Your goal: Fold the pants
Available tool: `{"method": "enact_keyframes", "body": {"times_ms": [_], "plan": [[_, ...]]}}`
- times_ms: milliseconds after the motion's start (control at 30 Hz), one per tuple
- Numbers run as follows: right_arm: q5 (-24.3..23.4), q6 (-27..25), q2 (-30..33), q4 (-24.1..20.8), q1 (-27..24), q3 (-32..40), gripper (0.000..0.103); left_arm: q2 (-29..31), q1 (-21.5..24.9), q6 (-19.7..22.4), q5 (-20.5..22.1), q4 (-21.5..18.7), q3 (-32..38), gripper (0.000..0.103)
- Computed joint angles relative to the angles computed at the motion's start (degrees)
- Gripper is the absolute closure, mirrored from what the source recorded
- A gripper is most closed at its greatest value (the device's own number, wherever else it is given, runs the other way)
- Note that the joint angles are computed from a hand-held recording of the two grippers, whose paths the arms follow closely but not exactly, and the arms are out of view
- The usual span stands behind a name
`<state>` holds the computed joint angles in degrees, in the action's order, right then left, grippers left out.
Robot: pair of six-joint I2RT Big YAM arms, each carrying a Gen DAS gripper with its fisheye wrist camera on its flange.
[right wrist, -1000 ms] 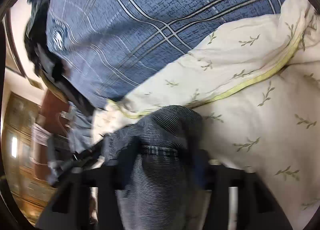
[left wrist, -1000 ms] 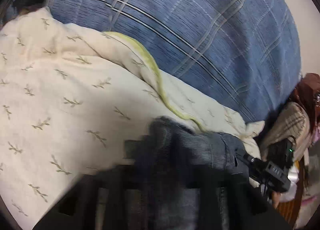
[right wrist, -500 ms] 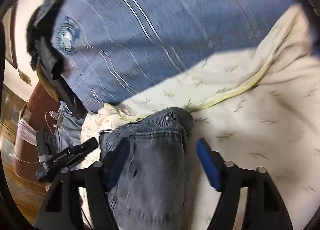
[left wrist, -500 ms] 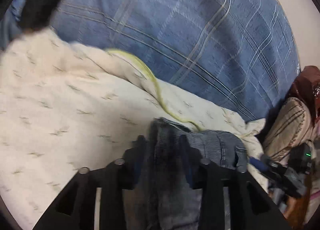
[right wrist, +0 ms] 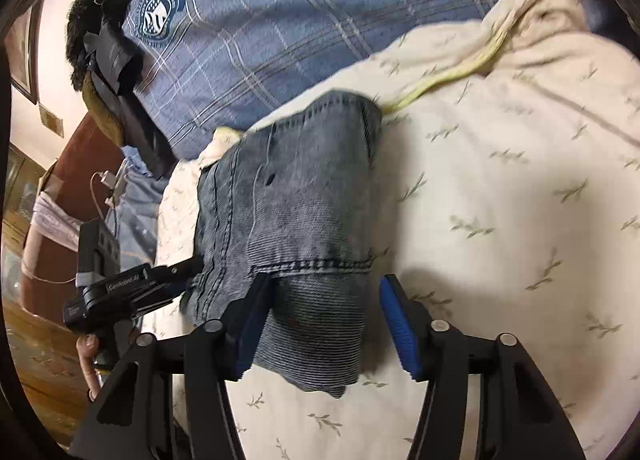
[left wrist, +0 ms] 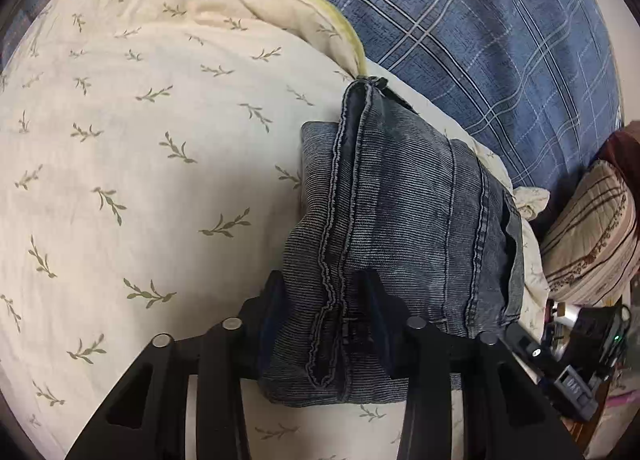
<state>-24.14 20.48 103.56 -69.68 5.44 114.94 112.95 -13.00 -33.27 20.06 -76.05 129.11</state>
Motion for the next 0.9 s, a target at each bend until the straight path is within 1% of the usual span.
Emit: {"method": "enact_keyframes", "body": {"times_ms": [33,67,100,133,200,233,267,300,367,400,433,500,533,567,600,667,733,767,800,833,867,900], "plan": [[-0.37,-0.23,0.24,-0.43,0.02,0.17,0.058,-0.01,-0.07,0.23,-0.22,-0.13,0.1,0.084],[0.02,-0.01,0.04,-0.25,0.08,0.07,0.064,-0.33,-0.17,0.51,-0.4,0.01,0.06,0.091],[0.59,-0.08,-0.61,0.44,0.31,-0.37,0.069,-0.42,-0.27,0.35,-0.08,0.56,0.37,0.092],[2.35,-0.99,-1.42,0.95,0.94,-0.47,0.07,-0.8,-0.31,0.71,-0.44,1.09,0.32,0.092],[3.92,-2.3,-2.35,2.15,1.59,-0.86,0.07,-0.84,-0.27,0.87,-1.37,0.99,0.66,0.091],[3.92,-2.12,-1.97,1.85,1.66,-0.64,0.07,-0.16,-0.14,0.94,-1.28,-0.19,1.25,0.091],[3.83,-2.22,-1.04,0.45,1.66,0.04,0.068,0.5,0.12,0.79,-0.87,-1.44,1.49,0.087],[4.2,-2.79,-0.43,-0.6,1.7,0.16,0.064,1.12,0.39,0.25,-0.03,-2.13,1.45,0.081],[3.88,-2.54,-0.66,0.12,1.53,-0.42,0.057,1.33,0.45,-0.13,0.0,-2.28,1.86,0.077],[3.32,-2.15,-0.59,0.0,1.41,-0.2,0.053,1.47,0.37,0.07,-0.41,-2.96,2.49,0.073],[2.51,-1.92,-0.38,-0.64,1.3,0.4,0.052,1.55,0.27,0.51,-0.69,-3.63,3.07,0.072],[2.86,-1.14,-1.17,-1.04,1.36,0.54,0.049,0.54,0.1,2.56,-0.76,-3.96,2.54,0.066],[2.96,-1.03,-1.92,-0.47,1.44,-0.1,0.046,-0.52,-0.1,2.94,-1.36,-3.66,1.45,0.065],[2.94,-0.8,-3.0,0.33,1.42,-1.27,0.038,-2.66,-0.2,2.38,-1.77,-1.7,-1.68,0.059],[2.6,0.23,-5.08,2.12,1.23,-4.04,0.034,-4.49,-0.28,1.62,-1.57,0.11,-4.42,0.054],[2.15,2.31,-8.11,4.79,0.99,-8.74,0.034,-8.02,-0.38,-0.02,-0.11,3.75,-10.83,0.052],[0.9,3.82,-9.9,6.49,0.67,-12.4,0.034,-10.07,-0.32,-0.91,-0.12,5.97,-14.24,0.052],[0.55,4.23,-10.12,7.0,0.56,-13.25,0.034,-10.24,-0.63,-0.72,-1.37,6.45,-14.39,0.052],[0.19,4.27,-9.95,7.37,0.53,-13.28,0.035,-10.18,-0.7,-0.28,-1.79,6.54,-14.3,0.056],[-0.39,4.05,-9.6,7.49,0.5,-12.89,0.035,-10.12,-0.88,0.04,-2.23,6.44,-14.14,0.058],[-0.49,3.78,-9.22,7.44,0.6,-12.41,0.038,-9.97,-0.99,0.13,-2.56,6.11,-13.92,0.061],[0.18,3.55,-8.98,7.31,0.81,-12.07,0.042,-9.81,-1.19,0.17,-2.64,6.12,-13.98,0.067]]}}
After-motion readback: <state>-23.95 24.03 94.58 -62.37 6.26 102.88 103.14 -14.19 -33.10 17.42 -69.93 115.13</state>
